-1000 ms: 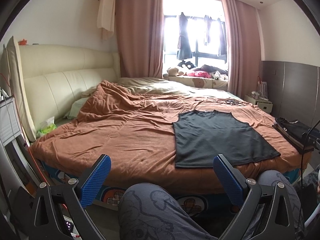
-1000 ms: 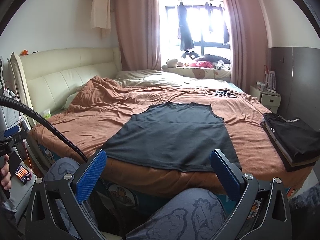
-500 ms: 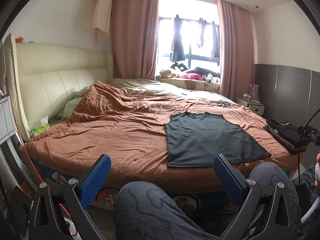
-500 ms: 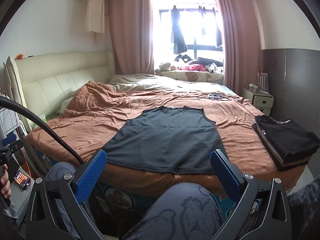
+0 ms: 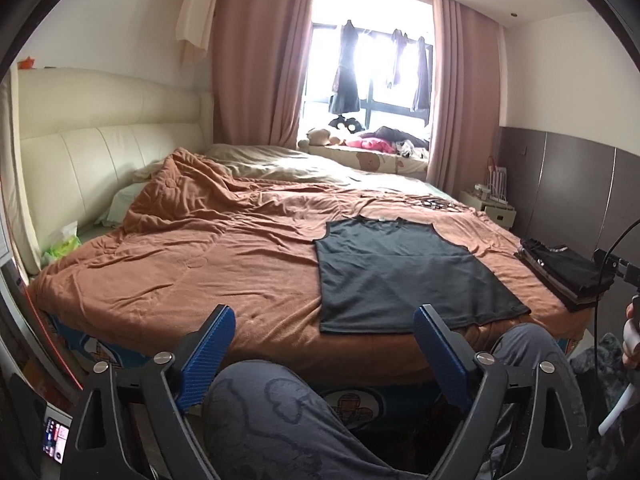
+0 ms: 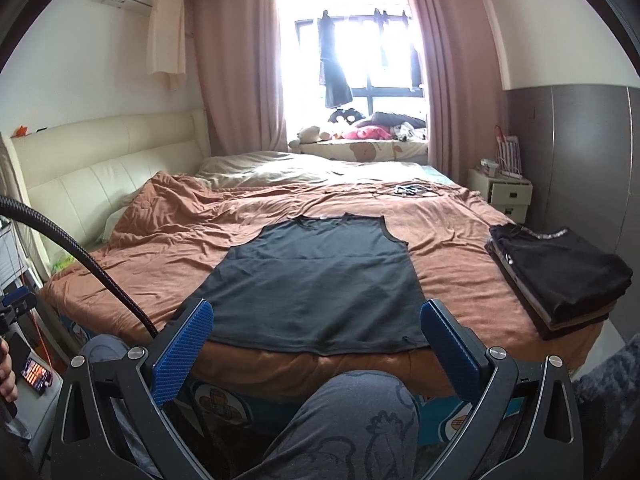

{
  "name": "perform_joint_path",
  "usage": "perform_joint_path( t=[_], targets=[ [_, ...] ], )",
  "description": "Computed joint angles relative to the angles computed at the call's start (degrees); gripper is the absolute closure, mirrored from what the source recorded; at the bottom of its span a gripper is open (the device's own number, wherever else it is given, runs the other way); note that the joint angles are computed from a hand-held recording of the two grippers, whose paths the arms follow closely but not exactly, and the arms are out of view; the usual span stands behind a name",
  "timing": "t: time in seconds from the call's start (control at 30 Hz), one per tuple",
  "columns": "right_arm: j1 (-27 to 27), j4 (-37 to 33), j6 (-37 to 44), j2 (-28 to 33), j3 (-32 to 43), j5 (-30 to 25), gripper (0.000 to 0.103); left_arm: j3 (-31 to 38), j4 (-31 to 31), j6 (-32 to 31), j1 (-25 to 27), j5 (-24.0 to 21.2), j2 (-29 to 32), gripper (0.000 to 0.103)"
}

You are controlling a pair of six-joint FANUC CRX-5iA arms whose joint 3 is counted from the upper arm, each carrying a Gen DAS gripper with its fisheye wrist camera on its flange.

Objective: Fold small clothes
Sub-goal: 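Lower both tools toward the hem of the black shirt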

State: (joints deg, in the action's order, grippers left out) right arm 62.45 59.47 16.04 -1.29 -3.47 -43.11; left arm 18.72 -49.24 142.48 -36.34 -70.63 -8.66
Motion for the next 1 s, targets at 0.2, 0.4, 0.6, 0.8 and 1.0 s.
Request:
perform_joint_path(
  t=[0.2,0.4,0.6,0.8,1.0],
  targets=[
    [-1.9,-1.7,-1.3,2.5,2.1,-0.3,0.000,-1.0,7.4,-3.3,6.6,4.2,0.9,0.028],
    [-3.1,-8.2,2.4,6.1,7.5,-3.0,0.002,-2.5,15.2,-6.7,12.6,8.5,2.5,0.034],
    [-5.4,-12.3,5.0,8.6,11.2,-3.0,0.003,-2.9,22.6,-10.6,17.8,11.6,4.9,0.039],
    [-7.3,-18.4,8.6,12.7,17.6,-5.4,0.017,-1.9,29.8,-15.4,22.7,13.0,8.7,0.042],
    [-9.7,-25.2,13.2,17.0,24.8,-9.3,0.025,-1.5,36.7,-19.5,26.6,13.6,12.2,0.054]
  ],
)
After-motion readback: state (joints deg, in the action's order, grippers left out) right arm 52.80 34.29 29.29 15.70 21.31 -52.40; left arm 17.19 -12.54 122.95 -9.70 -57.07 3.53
